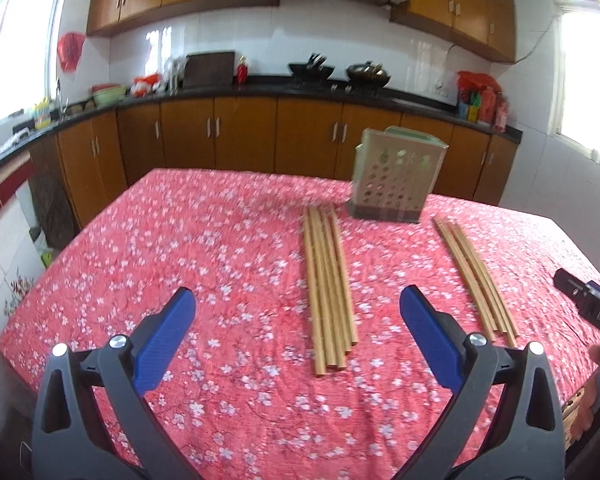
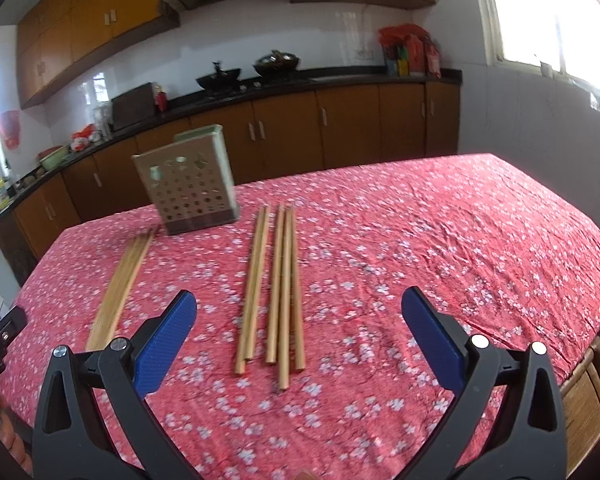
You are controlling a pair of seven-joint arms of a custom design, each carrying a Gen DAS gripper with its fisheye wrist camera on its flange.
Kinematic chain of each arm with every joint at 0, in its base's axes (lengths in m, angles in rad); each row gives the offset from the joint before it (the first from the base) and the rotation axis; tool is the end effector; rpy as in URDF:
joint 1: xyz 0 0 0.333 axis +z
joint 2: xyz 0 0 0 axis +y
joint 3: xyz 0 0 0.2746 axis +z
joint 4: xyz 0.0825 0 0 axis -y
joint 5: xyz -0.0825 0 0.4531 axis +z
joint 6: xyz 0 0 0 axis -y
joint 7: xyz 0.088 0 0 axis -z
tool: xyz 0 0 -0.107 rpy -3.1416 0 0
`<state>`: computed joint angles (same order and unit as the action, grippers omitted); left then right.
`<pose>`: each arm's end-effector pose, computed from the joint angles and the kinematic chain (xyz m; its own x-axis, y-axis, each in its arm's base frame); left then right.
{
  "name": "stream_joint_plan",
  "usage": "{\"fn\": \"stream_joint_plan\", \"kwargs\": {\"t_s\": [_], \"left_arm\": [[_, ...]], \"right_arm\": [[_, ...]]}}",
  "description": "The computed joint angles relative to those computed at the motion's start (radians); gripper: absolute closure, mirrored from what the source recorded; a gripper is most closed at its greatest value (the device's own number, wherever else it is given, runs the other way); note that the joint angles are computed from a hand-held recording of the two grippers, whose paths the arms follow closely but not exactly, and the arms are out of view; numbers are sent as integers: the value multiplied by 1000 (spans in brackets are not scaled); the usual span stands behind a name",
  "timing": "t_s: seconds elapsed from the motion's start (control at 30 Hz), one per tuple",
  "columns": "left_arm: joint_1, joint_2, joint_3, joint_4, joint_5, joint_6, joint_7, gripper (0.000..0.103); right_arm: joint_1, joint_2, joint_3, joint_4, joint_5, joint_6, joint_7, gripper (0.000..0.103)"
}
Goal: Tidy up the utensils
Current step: 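Lower the left tool onto a bamboo chopstick and close it while the right tool grasps another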
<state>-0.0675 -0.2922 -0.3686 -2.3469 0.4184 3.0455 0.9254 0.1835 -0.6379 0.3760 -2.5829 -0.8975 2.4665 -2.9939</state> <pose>0.5072 -0.2786 0.4762 -0.2594 -0.9635 0.0653 -0.5456 0.0905 -0.8331 0.4182 0.2534 0.4446 -0.4429 -0.8777 -0.1827 -0.4261 0.3854 -0.8185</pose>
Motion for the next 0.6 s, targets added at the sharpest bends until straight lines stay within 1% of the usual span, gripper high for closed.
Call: {"fn": "stream_joint_plan", "kwargs": {"t_s": [0.07,0.1,0.13,0.17,0.23,0.33,0.37,0.4,0.43,0.47,0.53,0.57,0.6], "left_arm": [[-12,27,21,21,-21,-27,15,4],[-14,40,27,33,-24,-41,17,4],[-16,60,34,51,-27,-59,20,4],[-15,75,37,66,-21,-74,14,4],[-25,108,54,100,-18,-110,14,4],[-60,151,95,140,-59,-142,61,5],[-69,164,103,153,-68,-153,77,8],[-76,177,110,167,-73,-165,91,11],[-83,193,117,183,-80,-178,109,15],[-92,205,124,195,-98,-187,133,20],[-112,234,139,222,-163,-202,211,27],[-119,246,143,234,-188,-208,242,32],[-125,259,146,248,-217,-217,278,35]], "right_arm": [[-4,31,-31,11,23,11,-33,5],[-6,51,-47,18,33,25,-54,14],[-8,73,-65,28,46,42,-81,25],[-5,109,-90,47,75,59,-125,30],[-6,155,-122,68,115,101,-180,46],[-7,233,-156,110,187,138,-258,57],[-9,247,-162,117,200,147,-274,60],[-10,271,-166,133,215,146,-296,65],[-9,285,-170,142,229,139,-315,68],[-6,294,-176,148,245,134,-334,69],[1,314,-189,159,283,129,-370,74],[6,322,-199,158,305,142,-391,75],[-2,323,-188,161,285,134,-381,77]]}}
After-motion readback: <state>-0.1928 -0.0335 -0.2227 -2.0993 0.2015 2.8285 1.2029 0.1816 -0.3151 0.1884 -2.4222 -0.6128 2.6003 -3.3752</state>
